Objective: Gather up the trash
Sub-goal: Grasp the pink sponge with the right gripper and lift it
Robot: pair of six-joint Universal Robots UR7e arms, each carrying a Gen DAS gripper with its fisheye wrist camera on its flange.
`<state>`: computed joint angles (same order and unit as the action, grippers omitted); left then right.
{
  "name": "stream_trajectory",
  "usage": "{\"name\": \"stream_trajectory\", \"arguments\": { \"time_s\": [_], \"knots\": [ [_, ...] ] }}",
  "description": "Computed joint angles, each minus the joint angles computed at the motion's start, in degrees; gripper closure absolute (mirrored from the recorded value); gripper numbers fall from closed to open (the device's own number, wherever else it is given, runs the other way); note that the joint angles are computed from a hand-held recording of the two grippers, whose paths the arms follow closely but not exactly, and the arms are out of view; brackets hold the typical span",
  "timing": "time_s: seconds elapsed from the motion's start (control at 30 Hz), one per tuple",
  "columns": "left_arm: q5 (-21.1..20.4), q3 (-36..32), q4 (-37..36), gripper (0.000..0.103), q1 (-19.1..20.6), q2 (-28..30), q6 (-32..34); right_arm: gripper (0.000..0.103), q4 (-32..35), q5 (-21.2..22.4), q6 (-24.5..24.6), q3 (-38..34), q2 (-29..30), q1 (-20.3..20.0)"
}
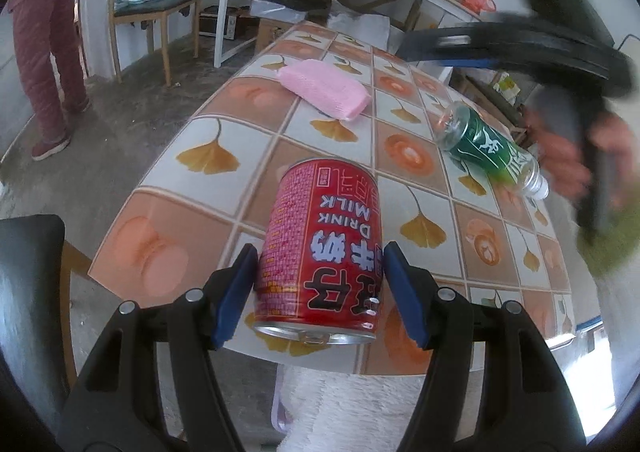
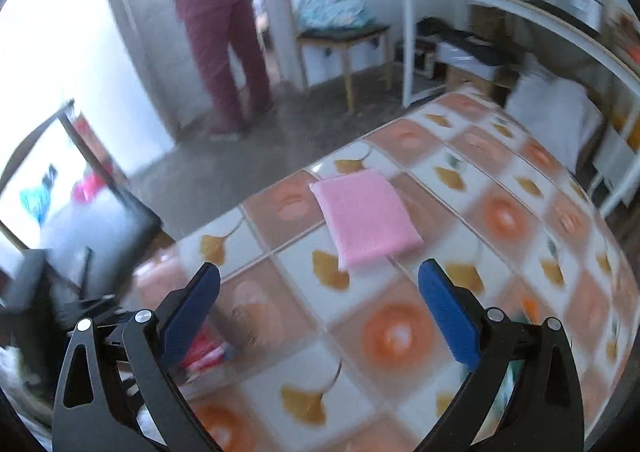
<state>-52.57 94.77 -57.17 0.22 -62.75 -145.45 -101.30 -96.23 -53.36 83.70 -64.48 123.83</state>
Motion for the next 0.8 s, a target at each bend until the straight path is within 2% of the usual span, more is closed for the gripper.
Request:
{"name": "stream_trajectory", "arguments": {
  "time_s": [0.17, 0.3, 0.37, 0.5, 0.57, 0.63, 0.7, 0.8],
  "knots": [
    [1.09, 2.53, -2.7, 0.041, -0.94, -2.14, -1.08, 0.007, -9.47, -8.65, -3.57, 3.64, 5.47, 2.8],
    [1.83, 4.09, -4.18, 0.041, -1.47, -3.39, -1.5, 0.007, -11.84, -12.82, -2.23, 3.02, 9.51, 3.57],
    [1.97, 4.19, -4.46, 0.041, -1.52, -3.35, -1.29, 0.007, -15.88, -14.92, -2.15, 4.09, 10.24, 3.74],
    [2.38, 4.56, -4.82, 0.041, -1.63, -3.42, -1.28, 0.007, -9.75, -13.59, 3.27, 0.83, 11.68, 3.04],
    [2.37, 4.66, -4.77, 0.041, -1.72, -3.49, -1.45, 0.007, -9.86, -14.96, 4.06, 0.97, 11.89, 2.96],
    [2.21, 4.46, -4.53, 0.041, -1.74, -3.32, -1.41, 0.012, -9.44, -14.78, 4.61, 1.09, 11.76, 2.75],
    [2.04, 4.27, -4.17, 0.041, -1.83, -3.26, -1.58, 0.024, -7.25, -13.45, 6.91, 0.43, 11.45, 2.24],
    [1.94, 4.15, -3.85, 0.041, -1.88, -3.17, -2.23, 0.027, -6.76, -13.41, 9.01, 0.64, 10.89, 1.97]
  ]
}}
